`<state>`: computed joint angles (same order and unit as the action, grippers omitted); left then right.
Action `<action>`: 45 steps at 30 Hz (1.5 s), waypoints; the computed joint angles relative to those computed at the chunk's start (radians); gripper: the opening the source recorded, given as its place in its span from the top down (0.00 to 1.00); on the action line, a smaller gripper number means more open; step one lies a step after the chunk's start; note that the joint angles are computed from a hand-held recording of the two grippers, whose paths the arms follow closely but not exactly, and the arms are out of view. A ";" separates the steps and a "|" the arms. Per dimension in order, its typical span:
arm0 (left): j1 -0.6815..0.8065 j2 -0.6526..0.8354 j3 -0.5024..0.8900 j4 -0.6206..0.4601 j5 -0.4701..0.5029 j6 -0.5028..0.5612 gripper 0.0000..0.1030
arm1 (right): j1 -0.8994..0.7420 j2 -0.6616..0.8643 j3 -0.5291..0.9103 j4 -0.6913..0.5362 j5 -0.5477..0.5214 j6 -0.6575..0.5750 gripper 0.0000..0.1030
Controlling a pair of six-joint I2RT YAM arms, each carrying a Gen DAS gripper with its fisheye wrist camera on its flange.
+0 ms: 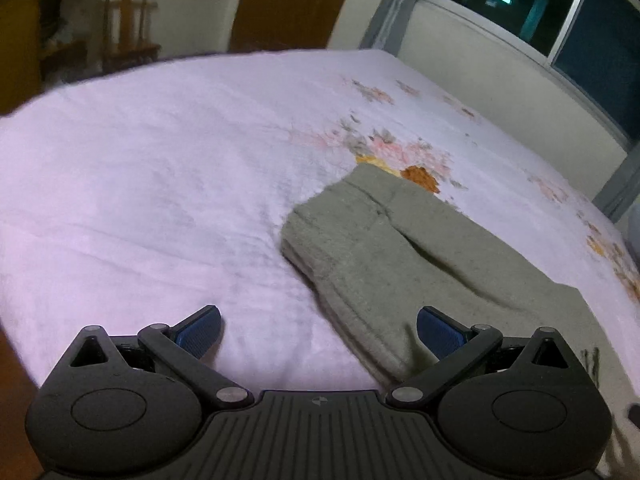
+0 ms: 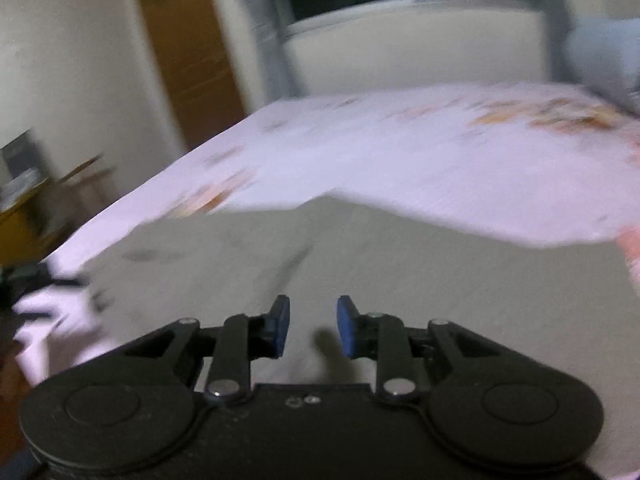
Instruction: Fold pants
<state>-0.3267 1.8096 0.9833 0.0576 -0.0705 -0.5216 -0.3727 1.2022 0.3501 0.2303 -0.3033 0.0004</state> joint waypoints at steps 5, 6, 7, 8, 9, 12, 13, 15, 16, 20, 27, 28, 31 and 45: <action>0.055 0.058 0.024 0.041 0.123 -0.044 0.00 | -0.045 0.209 0.155 -0.122 -0.035 -0.022 0.80; 0.069 0.063 0.016 0.066 0.145 -0.051 0.00 | -0.114 0.138 0.113 -0.113 -0.103 -0.033 0.79; 0.081 0.072 0.017 0.080 0.163 -0.061 0.00 | -0.178 0.076 0.080 -0.112 -0.147 -0.043 0.78; 0.096 0.083 0.019 0.093 0.190 -0.072 0.00 | -0.261 0.026 0.065 -0.149 -0.196 -0.071 0.78; 0.108 0.098 0.021 0.117 0.214 -0.089 0.00 | -0.321 0.006 0.054 -0.167 -0.229 -0.092 0.78; 0.122 0.145 0.055 0.152 0.257 -0.107 0.00 | -0.549 -0.047 0.047 -0.297 -0.334 -0.234 0.77; 0.123 0.160 0.076 0.143 0.265 -0.106 0.00 | -0.622 -0.045 0.056 -0.336 -0.341 -0.284 0.77; 0.125 0.189 0.110 0.144 0.290 -0.110 0.00 | -0.772 -0.012 0.065 -0.337 -0.417 -0.320 0.75; 0.125 0.205 0.127 0.143 0.299 -0.114 0.00 | -0.835 0.021 0.082 -0.341 -0.450 -0.330 0.75; 0.116 0.258 0.173 0.148 0.296 -0.106 0.00 | -0.927 0.216 0.177 -0.321 -0.498 -0.272 0.56; 0.137 0.282 0.173 0.218 0.376 -0.155 0.00 | -0.900 0.517 0.370 -0.449 -0.675 -0.216 0.51; 0.137 0.283 0.174 0.215 0.377 -0.155 0.00 | -0.882 0.544 0.396 -0.482 -0.664 -0.227 0.55; 0.129 0.285 0.188 0.198 0.374 -0.150 0.08 | -0.881 0.545 0.419 -0.511 -0.668 -0.225 0.98; 0.142 0.288 0.175 0.205 0.414 -0.101 0.11 | -0.851 0.307 0.282 -0.296 -0.591 -0.137 0.82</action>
